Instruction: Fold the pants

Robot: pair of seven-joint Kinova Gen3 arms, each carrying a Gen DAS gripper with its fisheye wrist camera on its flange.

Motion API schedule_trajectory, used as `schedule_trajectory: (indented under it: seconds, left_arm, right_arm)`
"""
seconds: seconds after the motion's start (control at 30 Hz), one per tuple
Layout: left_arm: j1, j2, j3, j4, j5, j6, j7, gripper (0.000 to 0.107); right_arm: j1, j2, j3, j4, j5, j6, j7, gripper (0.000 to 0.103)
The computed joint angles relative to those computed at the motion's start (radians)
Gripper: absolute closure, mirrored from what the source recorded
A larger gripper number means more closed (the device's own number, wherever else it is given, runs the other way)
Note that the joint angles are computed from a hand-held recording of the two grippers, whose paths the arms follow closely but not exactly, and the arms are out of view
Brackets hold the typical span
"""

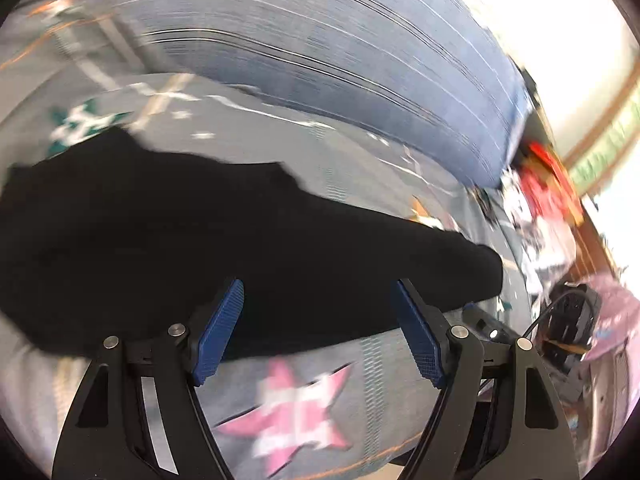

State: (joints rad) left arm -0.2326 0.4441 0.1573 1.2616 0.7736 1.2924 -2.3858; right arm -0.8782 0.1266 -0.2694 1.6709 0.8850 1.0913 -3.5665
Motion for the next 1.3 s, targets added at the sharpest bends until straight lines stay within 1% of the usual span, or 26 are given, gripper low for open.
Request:
schedule_trajectory:
  seconds: [0.1, 0.13, 0.2, 0.23, 0.27, 0.3, 0.37, 0.4, 0.43, 0.47, 0.5, 0.57, 0.63, 0.67, 0.73, 0.8, 0.87, 0.9, 0.93, 0.97, 1.0, 1.07, 1.1, 1.17, 1.23, 1.3]
  left_arm:
    - [0.049, 0.001, 0.018, -0.010, -0.023, 0.001, -0.002, 0.030]
    - [0.058, -0.002, 0.022, -0.004, -0.025, -0.006, -0.013, 0.030]
    - [0.074, -0.006, 0.023, 0.002, -0.030, -0.024, -0.029, 0.030]
    - [0.084, -0.004, 0.023, 0.002, -0.034, -0.035, -0.031, 0.030]
    - [0.085, 0.000, 0.023, 0.002, -0.036, -0.036, -0.035, 0.030]
    - [0.094, 0.010, 0.023, -0.008, -0.042, -0.036, -0.023, 0.030]
    - [0.096, 0.028, 0.027, -0.021, -0.039, -0.034, -0.013, 0.030]
    - [0.099, 0.033, 0.028, -0.021, -0.040, -0.043, -0.012, 0.030]
    - [0.108, 0.036, 0.026, -0.027, -0.050, -0.054, -0.002, 0.030]
    - [0.112, 0.038, 0.025, -0.032, -0.057, -0.061, 0.005, 0.030]
    - [0.108, 0.040, 0.027, -0.034, -0.056, -0.063, 0.007, 0.030]
    - [0.093, 0.043, 0.029, -0.037, -0.044, -0.072, 0.013, 0.030]
    - [0.083, 0.047, 0.029, -0.035, -0.037, -0.083, 0.019, 0.030]
    - [0.082, 0.050, 0.029, -0.037, -0.038, -0.084, 0.027, 0.030]
    - [0.079, 0.056, 0.032, -0.039, -0.038, -0.083, 0.038, 0.030]
    - [0.079, 0.049, 0.036, -0.028, -0.041, -0.095, 0.025, 0.030]
    - [0.079, 0.037, 0.041, -0.014, -0.044, -0.103, -0.001, 0.030]
    - [0.078, 0.032, 0.043, -0.007, -0.042, -0.106, -0.012, 0.030]
    - [0.077, 0.028, 0.045, 0.001, -0.038, -0.110, -0.025, 0.030]
    - [0.078, 0.025, 0.047, 0.005, -0.035, -0.110, -0.036, 0.030]
    - [0.082, 0.026, 0.049, 0.004, -0.035, -0.103, -0.042, 0.030]
    - [0.084, 0.034, 0.055, -0.010, -0.029, -0.076, -0.053, 0.030]
    - [0.087, 0.041, 0.060, -0.023, -0.025, -0.057, -0.058, 0.030]
    - [0.092, 0.062, 0.070, -0.062, -0.013, -0.011, -0.063, 0.030]
    - [0.111, 0.111, 0.087, -0.148, -0.015, 0.064, -0.045, 0.030]
    - [0.143, 0.157, 0.097, -0.234, -0.027, 0.121, -0.014, 0.030]
  right_arm:
    - [-0.004, -0.036, -0.042, 0.024, 0.051, 0.122, -0.077, 0.055]
    - [-0.028, -0.045, -0.033, 0.026, 0.068, 0.162, -0.088, 0.055]
    - [-0.103, -0.076, 0.033, 0.027, 0.076, 0.233, -0.073, 0.053]
    - [-0.123, -0.089, 0.066, 0.025, 0.061, 0.248, -0.051, 0.050]
    - [-0.124, -0.101, 0.092, 0.024, 0.035, 0.246, -0.023, 0.047]
    - [-0.108, -0.117, 0.113, 0.032, 0.002, 0.228, 0.015, 0.041]
    - [-0.029, -0.139, 0.118, 0.061, -0.044, 0.152, 0.082, 0.040]
    - [-0.004, -0.145, 0.121, 0.070, -0.056, 0.112, 0.094, 0.045]
    - [0.009, -0.157, 0.135, 0.084, -0.070, 0.071, 0.098, 0.065]
    - [0.040, -0.157, 0.132, 0.093, -0.078, 0.030, 0.116, 0.074]
    - [0.079, -0.150, 0.110, 0.093, -0.078, 0.006, 0.150, 0.086]
    - [0.160, -0.119, 0.025, 0.067, -0.037, 0.006, 0.225, 0.090]
    - [0.210, -0.088, -0.058, 0.024, 0.022, 0.064, 0.293, 0.090]
    - [0.232, -0.084, -0.085, 0.009, 0.036, 0.083, 0.319, 0.090]
    - [0.293, -0.071, -0.137, -0.014, 0.025, 0.110, 0.358, 0.090]
    - [0.331, -0.055, -0.133, -0.001, -0.039, 0.093, 0.369, 0.089]
    - [0.378, -0.044, -0.141, 0.029, -0.104, 0.061, 0.331, 0.086]
    - [0.378, -0.060, -0.146, 0.030, -0.113, 0.069, 0.296, 0.085]
    - [0.376, -0.072, -0.159, 0.032, -0.106, 0.093, 0.263, 0.080]
    - [0.362, -0.078, -0.166, 0.031, -0.096, 0.133, 0.227, 0.067]
    - [0.335, -0.091, -0.163, 0.041, -0.086, 0.161, 0.188, 0.062]
    - [0.305, -0.133, -0.183, 0.063, -0.075, 0.167, 0.106, 0.062]
    - [0.294, -0.149, -0.194, 0.083, -0.056, 0.145, 0.066, 0.062]
    - [0.288, -0.185, -0.236, 0.136, -0.025, 0.068, -0.015, 0.062]
    - [0.285, -0.205, -0.254, 0.178, -0.015, -0.012, -0.083, 0.062]
    - [0.307, -0.212, -0.272, 0.204, -0.029, -0.074, -0.124, 0.062]
